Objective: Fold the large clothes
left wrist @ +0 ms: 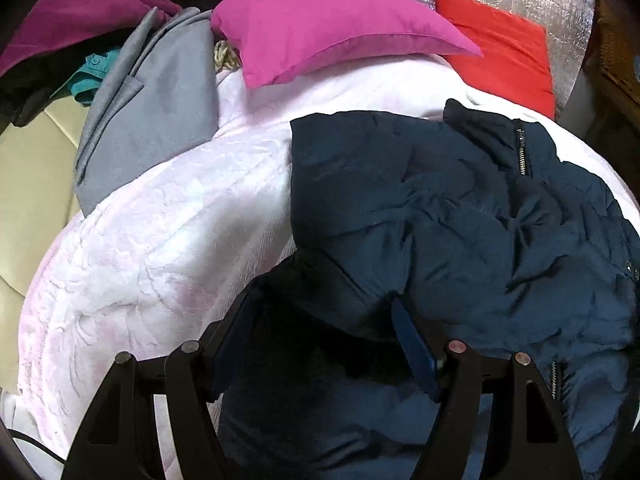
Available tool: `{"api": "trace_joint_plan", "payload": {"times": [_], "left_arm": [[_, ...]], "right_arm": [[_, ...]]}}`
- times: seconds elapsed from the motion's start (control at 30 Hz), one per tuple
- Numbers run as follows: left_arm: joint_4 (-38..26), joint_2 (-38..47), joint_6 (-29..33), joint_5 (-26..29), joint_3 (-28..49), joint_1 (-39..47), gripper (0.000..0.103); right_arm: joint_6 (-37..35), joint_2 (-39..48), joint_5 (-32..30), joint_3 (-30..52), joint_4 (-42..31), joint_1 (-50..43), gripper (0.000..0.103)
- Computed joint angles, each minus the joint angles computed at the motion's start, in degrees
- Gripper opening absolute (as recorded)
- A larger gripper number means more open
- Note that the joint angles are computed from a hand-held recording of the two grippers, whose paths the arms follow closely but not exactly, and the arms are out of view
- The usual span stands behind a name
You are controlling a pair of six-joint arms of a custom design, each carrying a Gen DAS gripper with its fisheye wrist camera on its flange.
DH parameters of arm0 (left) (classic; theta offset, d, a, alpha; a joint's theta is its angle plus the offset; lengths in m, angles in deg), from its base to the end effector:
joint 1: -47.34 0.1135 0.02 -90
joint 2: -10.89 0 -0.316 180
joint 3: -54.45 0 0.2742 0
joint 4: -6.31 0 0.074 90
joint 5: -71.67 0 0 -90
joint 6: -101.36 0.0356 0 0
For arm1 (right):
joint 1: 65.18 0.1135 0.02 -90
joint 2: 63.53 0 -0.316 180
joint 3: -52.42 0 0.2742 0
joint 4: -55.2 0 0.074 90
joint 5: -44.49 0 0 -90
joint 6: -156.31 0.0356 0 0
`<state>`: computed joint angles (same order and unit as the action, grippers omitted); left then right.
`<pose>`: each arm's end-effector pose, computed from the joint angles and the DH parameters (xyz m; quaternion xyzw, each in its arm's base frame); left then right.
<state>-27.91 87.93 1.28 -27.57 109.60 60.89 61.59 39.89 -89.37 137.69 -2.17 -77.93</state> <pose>0.2557 0.0675 0.2286 -0.2182 0.9285 0.0858 0.2880 0.3749 -0.0595 0.2390 0.0175 0.9213 0.3484 0.1718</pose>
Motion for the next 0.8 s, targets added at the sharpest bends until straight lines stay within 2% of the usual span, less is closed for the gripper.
{"api": "trace_joint_plan", "payload": {"times": [0.13,0.23,0.43,0.53,0.67,0.73,0.8], "left_arm": [[-2.2,-4.9,-0.4,-1.1,-1.0,-2.0,0.073],[-3.9,-8.8,-0.5,-1.5,-1.9,-3.0,0.073],[-9.7,-19.7,-2.5,-2.2,-4.7,-4.0,0.073],[-12.5,-26.0,-1.9,-1.4,-6.2,-1.7,0.073],[-20.1,-37.3,-0.1,-0.8,-9.3,2.2,0.073],[-25.6,-43.1,2.1,3.3,-10.4,7.9,0.073],[-31.5,-48.6,8.1,11.3,-11.0,18.6,0.073]], "right_arm": [[-2.0,-1.8,-1.3,-0.5,-2.1,-1.2,0.048],[-2.9,-3.5,-2.5,-1.3,-2.8,-1.6,0.059],[-9.2,-7.3,-5.4,-3.5,-7.0,-4.7,0.063],[-15.3,-9.5,-8.1,-5.7,-10.4,-8.7,0.070],[-28.0,-11.2,-11.0,-8.4,-20.1,-16.5,0.072],[-33.9,-11.6,-11.2,-10.2,-24.1,-20.7,0.074],[-39.3,-11.0,-10.9,-11.8,-27.6,-24.7,0.075]]}}
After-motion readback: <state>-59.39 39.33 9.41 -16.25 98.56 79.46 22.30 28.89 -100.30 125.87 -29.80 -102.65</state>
